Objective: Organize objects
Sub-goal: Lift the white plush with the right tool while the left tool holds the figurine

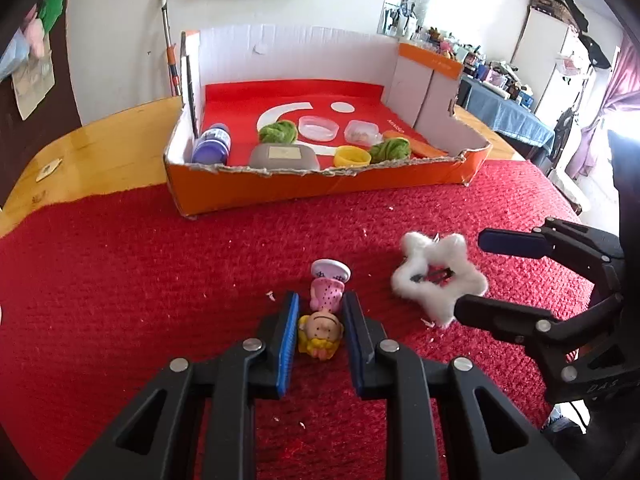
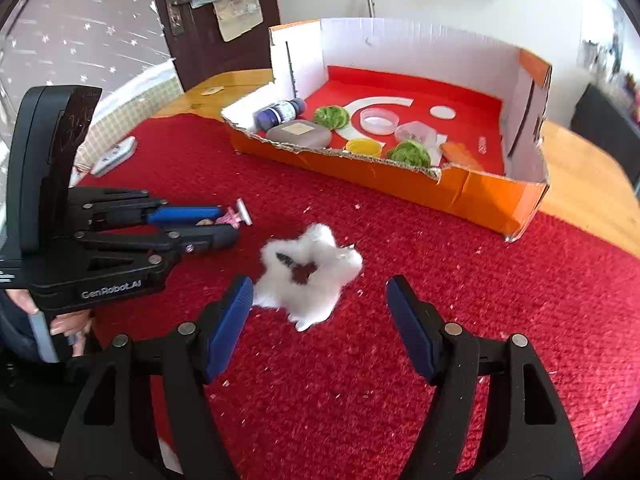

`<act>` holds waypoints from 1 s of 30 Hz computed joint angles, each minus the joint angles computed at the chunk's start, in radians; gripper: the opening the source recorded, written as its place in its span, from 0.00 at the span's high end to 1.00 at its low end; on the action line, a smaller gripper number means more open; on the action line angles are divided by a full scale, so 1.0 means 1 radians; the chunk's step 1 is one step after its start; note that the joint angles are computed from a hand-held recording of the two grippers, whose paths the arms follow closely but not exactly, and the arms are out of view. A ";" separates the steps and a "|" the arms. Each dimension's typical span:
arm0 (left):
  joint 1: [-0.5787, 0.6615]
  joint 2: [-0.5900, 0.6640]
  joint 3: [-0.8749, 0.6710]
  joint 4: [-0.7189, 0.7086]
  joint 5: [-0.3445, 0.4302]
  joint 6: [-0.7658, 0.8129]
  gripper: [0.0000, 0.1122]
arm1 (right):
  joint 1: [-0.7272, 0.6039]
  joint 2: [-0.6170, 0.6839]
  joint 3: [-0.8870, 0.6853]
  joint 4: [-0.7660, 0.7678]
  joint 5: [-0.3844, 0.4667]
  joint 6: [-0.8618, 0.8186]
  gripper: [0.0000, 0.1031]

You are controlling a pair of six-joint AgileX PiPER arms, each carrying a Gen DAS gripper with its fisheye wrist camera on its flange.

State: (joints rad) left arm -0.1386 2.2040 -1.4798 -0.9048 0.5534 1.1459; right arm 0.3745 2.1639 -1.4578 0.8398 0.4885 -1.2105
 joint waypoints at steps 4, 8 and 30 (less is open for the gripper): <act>0.003 0.001 0.002 -0.014 0.004 0.021 0.74 | 0.025 0.014 -0.012 -0.066 -0.021 0.089 0.33; 0.006 0.000 0.008 -0.032 0.002 0.045 0.74 | 0.057 0.021 -0.003 -0.127 -0.091 0.151 0.33; 0.016 -0.069 0.051 -0.139 0.012 0.135 0.79 | 0.007 -0.059 0.056 0.139 -0.068 -0.087 0.63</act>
State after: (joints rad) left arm -0.1229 2.1351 -1.4284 -1.0439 0.5650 1.2813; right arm 0.3819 2.1047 -1.4019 0.9784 0.4209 -1.2977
